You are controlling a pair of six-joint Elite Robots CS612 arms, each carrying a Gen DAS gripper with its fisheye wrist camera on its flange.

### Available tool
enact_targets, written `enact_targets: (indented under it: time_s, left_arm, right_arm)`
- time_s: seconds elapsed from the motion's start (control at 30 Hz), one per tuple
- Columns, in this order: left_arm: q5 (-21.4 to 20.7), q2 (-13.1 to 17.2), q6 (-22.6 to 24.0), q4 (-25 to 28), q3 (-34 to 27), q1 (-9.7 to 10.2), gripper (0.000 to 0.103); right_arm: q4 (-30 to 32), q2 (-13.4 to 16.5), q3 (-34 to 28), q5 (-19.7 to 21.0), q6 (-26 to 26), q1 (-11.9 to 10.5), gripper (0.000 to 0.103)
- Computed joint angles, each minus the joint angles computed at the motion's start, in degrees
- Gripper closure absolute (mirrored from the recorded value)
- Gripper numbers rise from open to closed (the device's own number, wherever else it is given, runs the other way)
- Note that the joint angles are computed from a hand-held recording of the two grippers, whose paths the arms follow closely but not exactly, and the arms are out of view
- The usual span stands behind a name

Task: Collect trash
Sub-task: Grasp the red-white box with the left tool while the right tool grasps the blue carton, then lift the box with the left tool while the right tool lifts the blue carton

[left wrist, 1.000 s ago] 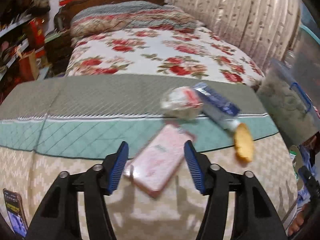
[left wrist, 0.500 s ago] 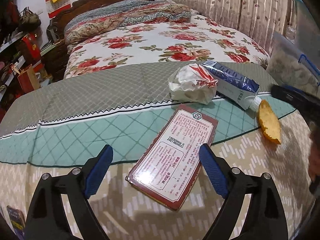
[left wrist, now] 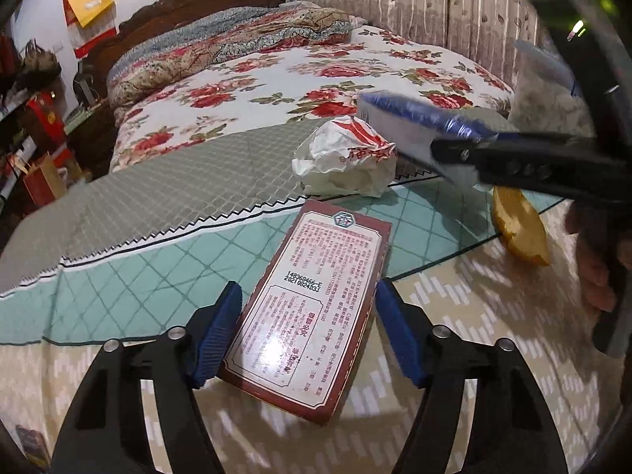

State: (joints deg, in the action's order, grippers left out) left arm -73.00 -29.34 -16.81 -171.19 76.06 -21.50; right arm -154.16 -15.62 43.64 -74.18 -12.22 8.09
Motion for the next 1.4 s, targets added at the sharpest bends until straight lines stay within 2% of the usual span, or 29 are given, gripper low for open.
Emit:
enact_targets:
  time_s: [0.13, 0.23, 0.33, 0.43, 0.6, 0.87, 1.03, 1.13, 1.2, 1.4]
  left_arm:
    - [-0.6, -1.2, -1.0, 0.9, 1.5, -0.03, 0.042]
    - [-2.3, -2.4, -1.9, 0.7, 3.5, 0.11, 0.043]
    - [-3.3, -3.6, -1.9, -0.5, 6.1, -0.21, 0.043]
    - [-4.7, -4.8, -1.2, -2.5, 8.9, -0.78, 0.043]
    - [-6.8, -6.6, 1.4, -5.9, 13.5, -2.01, 0.043]
    - [-10.7, -8.2, 3.9, -10.3, 18.2, -3.14, 0.043]
    - [-10.4, -8.2, 2.6, -10.1, 18.3, -3.16, 0.04]
    - [-10.1, -8.3, 0.5, -9.2, 18.2, -3.01, 0.032]
    - [-9.6, -8.5, -0.4, -9.3, 18.4, -2.99, 0.026]
    - [-9.9, -8.8, -2.0, -9.4, 18.8, -2.64, 0.019]
  right_arm:
    - [-1.7, -3.1, 5.4, -0.2, 2.0, 0.0, 0.048]
    - [-5.2, -6.4, 12.0, -1.1, 1.8, -0.1, 0.048]
    - [-9.6, -9.7, 19.6, -0.3, 1.4, -0.4, 0.048]
    - [-12.9, -12.9, 27.0, 1.5, 1.5, -1.1, 0.048]
    - [-17.6, -16.0, 35.1, 2.6, 2.7, -2.3, 0.048]
    - [-25.4, -18.5, 44.0, 1.1, 7.9, -4.4, 0.048]
    - [-29.0, -19.0, 46.3, -0.6, 8.5, -4.7, 0.048]
    - [-29.3, -19.0, 46.8, -0.7, 8.7, -4.5, 0.045]
    - [-29.4, -19.0, 47.0, 0.0, 9.1, -4.6, 0.038]
    - [-29.6, -19.0, 47.4, 0.4, 10.0, -4.6, 0.03]
